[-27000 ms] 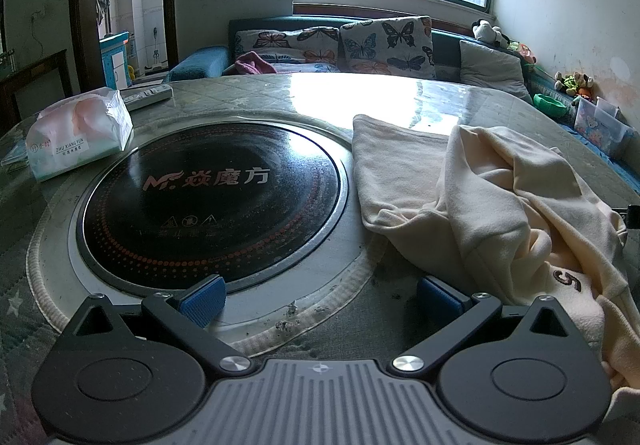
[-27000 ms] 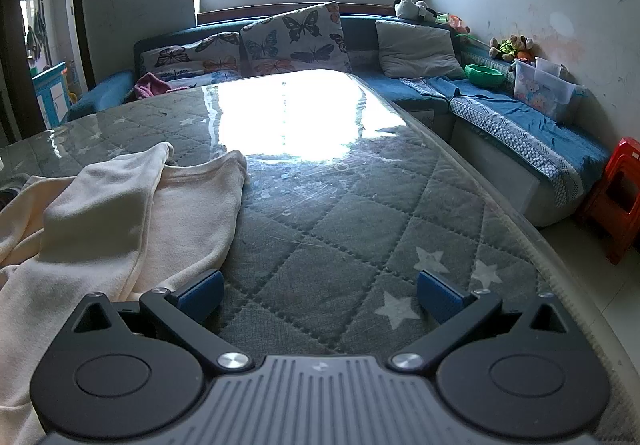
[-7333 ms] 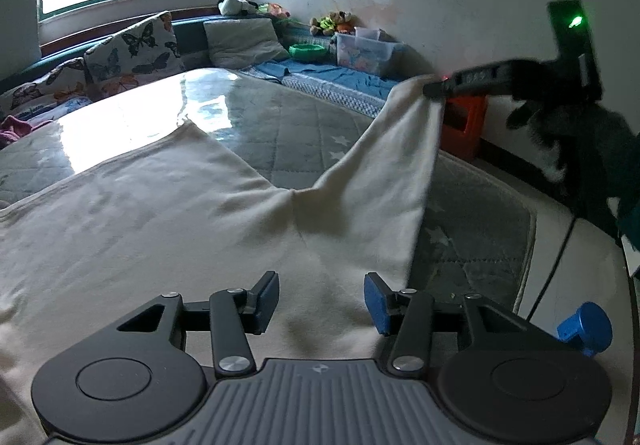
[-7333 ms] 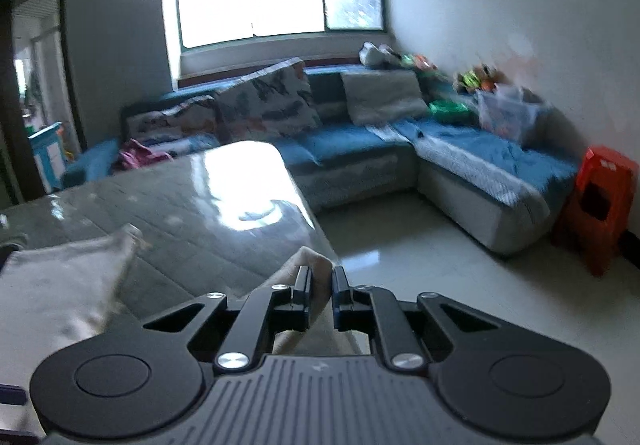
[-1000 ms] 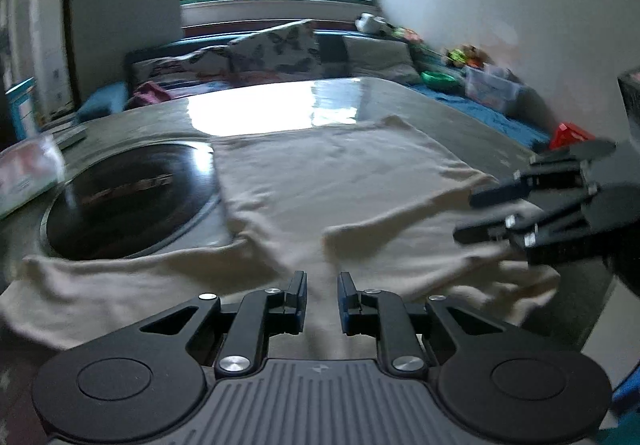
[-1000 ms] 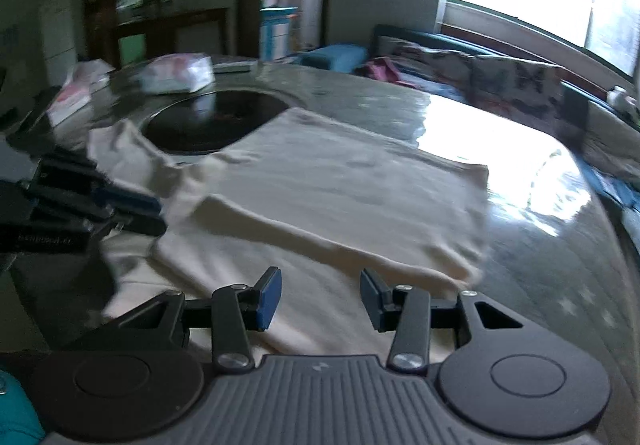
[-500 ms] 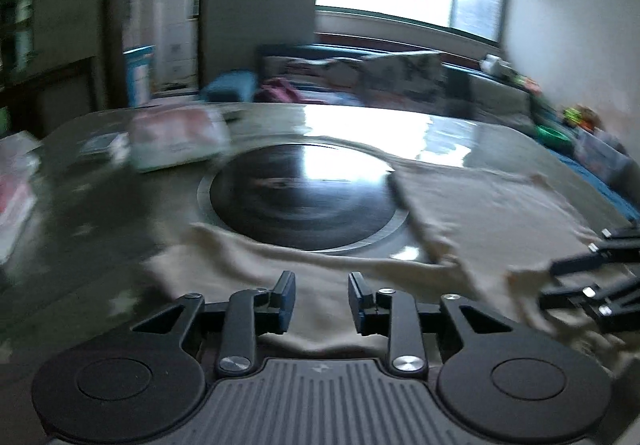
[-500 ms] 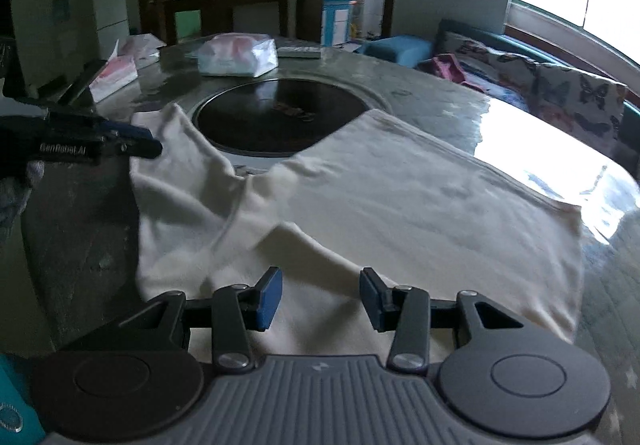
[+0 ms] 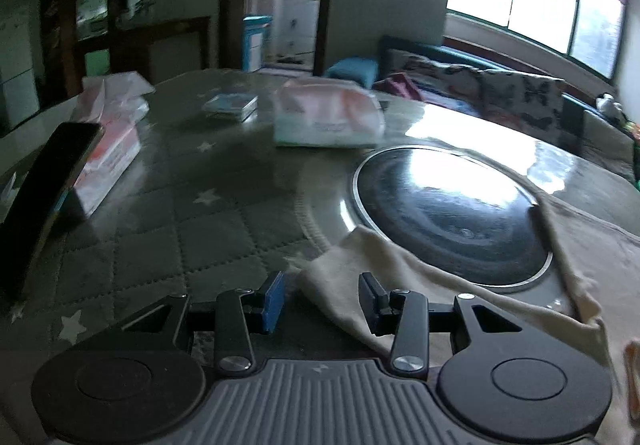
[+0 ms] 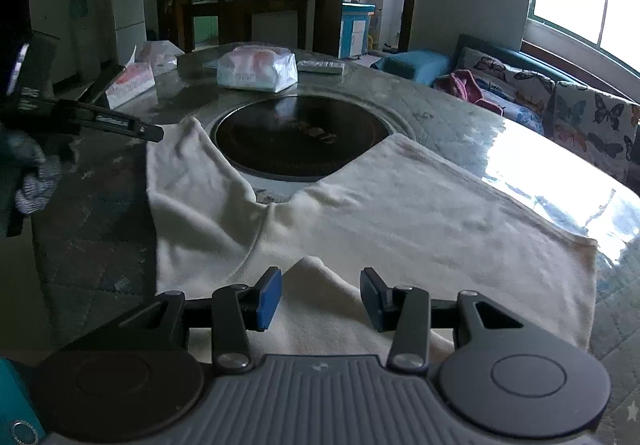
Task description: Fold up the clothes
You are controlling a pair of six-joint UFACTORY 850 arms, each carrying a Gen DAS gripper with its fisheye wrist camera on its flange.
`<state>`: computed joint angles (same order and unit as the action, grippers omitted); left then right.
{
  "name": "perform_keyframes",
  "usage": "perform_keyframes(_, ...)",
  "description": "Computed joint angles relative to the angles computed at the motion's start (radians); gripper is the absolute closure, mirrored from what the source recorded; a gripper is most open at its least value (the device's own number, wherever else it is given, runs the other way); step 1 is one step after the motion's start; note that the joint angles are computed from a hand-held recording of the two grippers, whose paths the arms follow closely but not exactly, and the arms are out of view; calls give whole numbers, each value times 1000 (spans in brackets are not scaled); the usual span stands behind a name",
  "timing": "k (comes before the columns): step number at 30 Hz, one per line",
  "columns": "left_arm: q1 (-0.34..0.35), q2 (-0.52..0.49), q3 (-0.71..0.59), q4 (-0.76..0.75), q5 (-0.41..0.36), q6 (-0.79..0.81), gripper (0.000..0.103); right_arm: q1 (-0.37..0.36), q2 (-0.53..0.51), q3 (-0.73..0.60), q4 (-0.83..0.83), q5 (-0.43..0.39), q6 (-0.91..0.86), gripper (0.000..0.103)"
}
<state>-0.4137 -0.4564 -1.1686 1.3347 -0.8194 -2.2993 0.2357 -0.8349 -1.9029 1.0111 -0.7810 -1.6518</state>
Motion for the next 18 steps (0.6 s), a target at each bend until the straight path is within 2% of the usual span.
perform_keyframes(3, 12, -9, -3, -3, 16, -5, 64, -6, 15, 19, 20, 8, -23, 59)
perform_keyframes(5, 15, -15, -8, 9, 13, -4, 73, -10, 22, 28, 31, 11, -32, 59)
perform_keyframes(7, 18, -16, -6, 24, 11, -18, 89, -14, 29, 37, 41, 15, -40, 59)
perform_keyframes(9, 25, -14, 1, 54, 12, -46, 95, -19, 34, 46, 48, 19, -43, 59)
perform_keyframes(13, 31, -6, 4, 77, 5, -73, 97, -27, 41, 59, 56, 25, -39, 59)
perform_keyframes(18, 3, 20, 10, 178, -19, -146, 97, -38, 43, 64, 68, 30, -27, 59)
